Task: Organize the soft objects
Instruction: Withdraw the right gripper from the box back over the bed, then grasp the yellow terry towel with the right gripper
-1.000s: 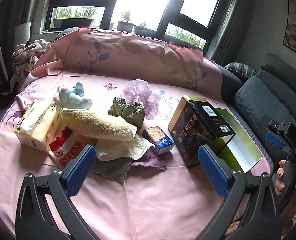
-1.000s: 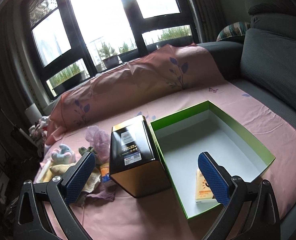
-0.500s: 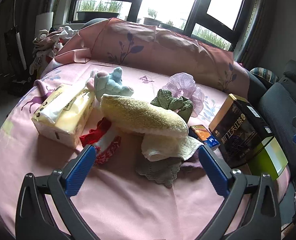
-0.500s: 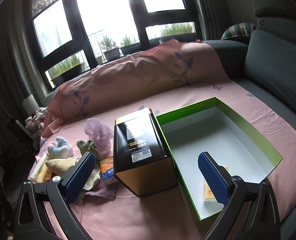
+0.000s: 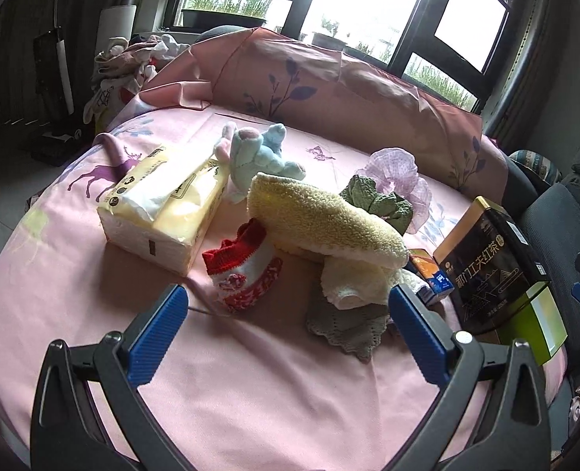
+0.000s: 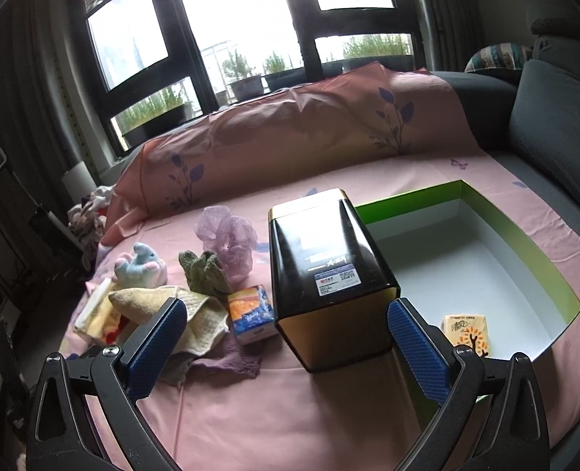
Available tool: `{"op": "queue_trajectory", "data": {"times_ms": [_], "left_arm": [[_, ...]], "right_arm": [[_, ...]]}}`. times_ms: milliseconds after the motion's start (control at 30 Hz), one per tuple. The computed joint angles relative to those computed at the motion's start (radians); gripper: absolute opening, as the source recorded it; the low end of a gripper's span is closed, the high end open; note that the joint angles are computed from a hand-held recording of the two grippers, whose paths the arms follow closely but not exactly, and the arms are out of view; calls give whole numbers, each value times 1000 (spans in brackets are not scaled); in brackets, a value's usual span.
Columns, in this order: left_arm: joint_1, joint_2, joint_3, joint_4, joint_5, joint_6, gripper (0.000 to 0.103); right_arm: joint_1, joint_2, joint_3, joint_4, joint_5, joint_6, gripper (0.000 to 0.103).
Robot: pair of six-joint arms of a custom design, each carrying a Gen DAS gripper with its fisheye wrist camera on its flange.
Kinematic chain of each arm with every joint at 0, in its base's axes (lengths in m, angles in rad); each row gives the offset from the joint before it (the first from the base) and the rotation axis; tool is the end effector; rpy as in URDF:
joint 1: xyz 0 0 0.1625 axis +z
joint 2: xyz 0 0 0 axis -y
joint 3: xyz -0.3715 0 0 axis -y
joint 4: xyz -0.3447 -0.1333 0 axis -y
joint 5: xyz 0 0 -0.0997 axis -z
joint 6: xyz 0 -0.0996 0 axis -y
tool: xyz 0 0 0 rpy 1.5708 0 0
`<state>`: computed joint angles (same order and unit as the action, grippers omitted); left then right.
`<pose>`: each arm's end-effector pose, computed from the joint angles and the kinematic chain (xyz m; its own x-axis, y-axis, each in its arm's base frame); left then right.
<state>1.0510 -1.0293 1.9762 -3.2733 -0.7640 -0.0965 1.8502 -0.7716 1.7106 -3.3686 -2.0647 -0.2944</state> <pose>-0.0765 -0.5469 0.2193 -0.8773 -0.1466 -0.4571 0.2783 0.6205 -0.7332 0.2486 -0.5543 0.1616 -0.8524 -0.0845 0.5161 -0.4467 0.6306 -0.6346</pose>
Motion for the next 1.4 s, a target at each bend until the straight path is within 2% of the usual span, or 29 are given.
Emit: {"op": "queue_trajectory", "data": {"times_ms": [200,333,433,467,533,667,733,833,900,933,967,1000,1067,1200,1300,1400], "left_arm": [[22,-48,7,52,20,-75,102],[44,-65,-24,229,104,-222,102],[61,-93,-21,277,94,-274,102],[64,-98,-19,276,99,-279,102],[63,-101,-13,275,132,-291,102],[68,-114,-13,289,148,-299,102],[74,-118,-19,289,133,-300,102],[80,-124,-22,290,107,-289,102],[83,-128,-23,297,103,-299,102],[86,-131,-23,301,97,-304,102],[89,-135,-23,305,88,-308,102],[91,-140,-22,307,80,-310,102],[93,-145,-21,302,68,-312,102],[90,-144,-21,297,66,-303,102],[85,-141,-18,297,75,-299,102],[85,-142,-14,288,68,-297,102]], "right_arm": [[28,41,-33,92,78,6,102],[51,122,-157,268,99,38,102],[57,213,-297,421,110,101,102],[61,249,-352,479,99,132,102],[76,334,-473,580,27,180,102],[88,476,-684,719,-19,189,102],[96,550,-791,751,-72,194,102],[104,650,-925,743,-155,151,102],[100,688,-983,765,-183,144,89],[97,698,-1002,788,-192,149,64],[94,704,-1011,802,-205,158,48],[92,696,-993,778,-204,157,44],[92,656,-924,706,-172,129,29],[102,538,-772,627,-98,120,26],[129,450,-644,492,-79,71,26],[151,354,-512,384,-15,39,26]]}}
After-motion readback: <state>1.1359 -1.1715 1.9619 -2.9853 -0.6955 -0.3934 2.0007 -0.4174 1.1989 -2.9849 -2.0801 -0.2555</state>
